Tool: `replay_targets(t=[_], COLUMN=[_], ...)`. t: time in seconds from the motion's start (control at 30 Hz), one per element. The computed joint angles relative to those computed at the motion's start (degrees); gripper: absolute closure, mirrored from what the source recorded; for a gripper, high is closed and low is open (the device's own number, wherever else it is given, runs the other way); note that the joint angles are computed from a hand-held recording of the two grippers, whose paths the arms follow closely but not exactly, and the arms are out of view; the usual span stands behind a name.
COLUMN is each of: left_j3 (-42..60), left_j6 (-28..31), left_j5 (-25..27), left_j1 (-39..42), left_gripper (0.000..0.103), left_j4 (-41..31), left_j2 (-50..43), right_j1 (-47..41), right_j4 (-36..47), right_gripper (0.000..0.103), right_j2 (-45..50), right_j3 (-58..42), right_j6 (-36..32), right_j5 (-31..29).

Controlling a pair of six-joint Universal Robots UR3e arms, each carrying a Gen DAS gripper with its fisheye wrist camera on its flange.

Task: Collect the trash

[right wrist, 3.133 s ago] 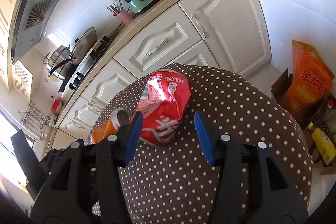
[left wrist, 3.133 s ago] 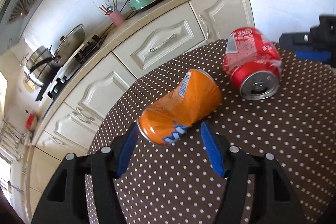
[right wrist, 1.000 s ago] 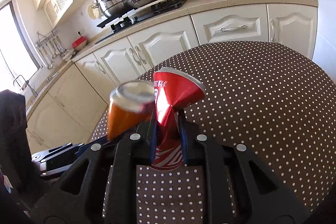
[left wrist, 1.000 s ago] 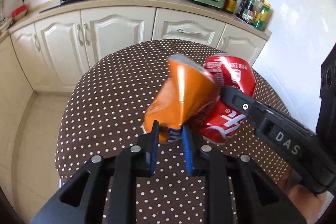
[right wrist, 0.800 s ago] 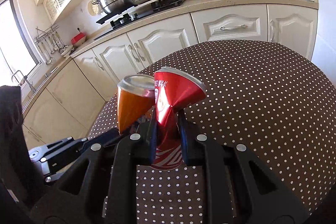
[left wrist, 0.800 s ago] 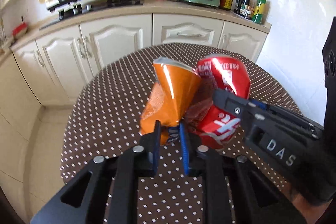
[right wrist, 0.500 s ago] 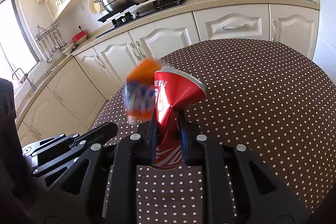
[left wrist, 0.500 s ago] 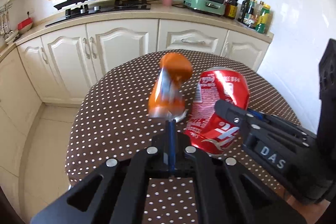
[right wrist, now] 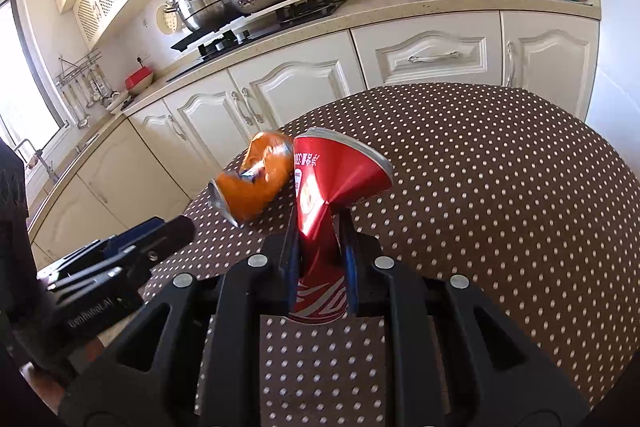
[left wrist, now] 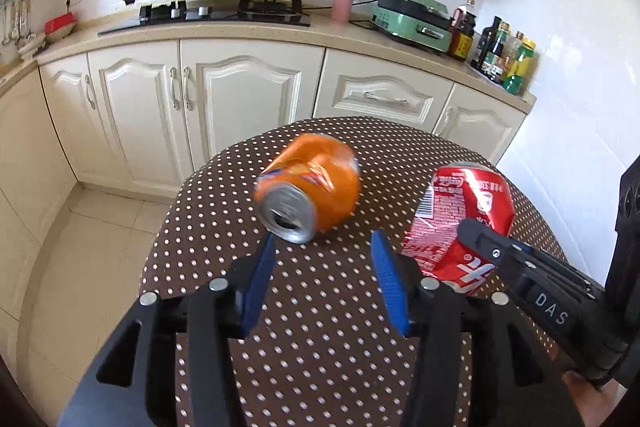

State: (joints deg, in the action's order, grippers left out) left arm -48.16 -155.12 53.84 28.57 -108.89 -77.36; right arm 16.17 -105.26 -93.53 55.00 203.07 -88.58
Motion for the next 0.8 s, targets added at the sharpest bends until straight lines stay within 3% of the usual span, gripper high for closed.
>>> replay_targets(t=[0.17, 0.4, 0.6, 0.8], left_j3=[3.0, 11.4, 18.7, 22.2], left_j6=[-3.0, -8.8, -11.2, -11.6], left_j5=[1.8, 2.6, 1.2, 0.5], left_j1=[0.1, -1.5, -3.2, -6.3], left_gripper=[0.049, 0.048, 0.048, 0.047], left_j4=[3.7, 4.4, 2.2, 1.0], left_j2=[-5.2, -16.3, -24.9, -30.1], right_j1=[-1.9, -0.3, 1.9, 1.8], right_j4=[1.1, -0.4, 5.4, 4.4], right_gripper=[0.085, 0.085, 0.085, 0.085], right_j2=[5.1, 12.0, 23.4, 25.1], right_j3=[-5.0, -12.8, -29.1, -28.8], right_j6=[-1.1, -1.1, -2.6, -3.5], right_j5=[2.0, -1.4, -4.1, -3.8])
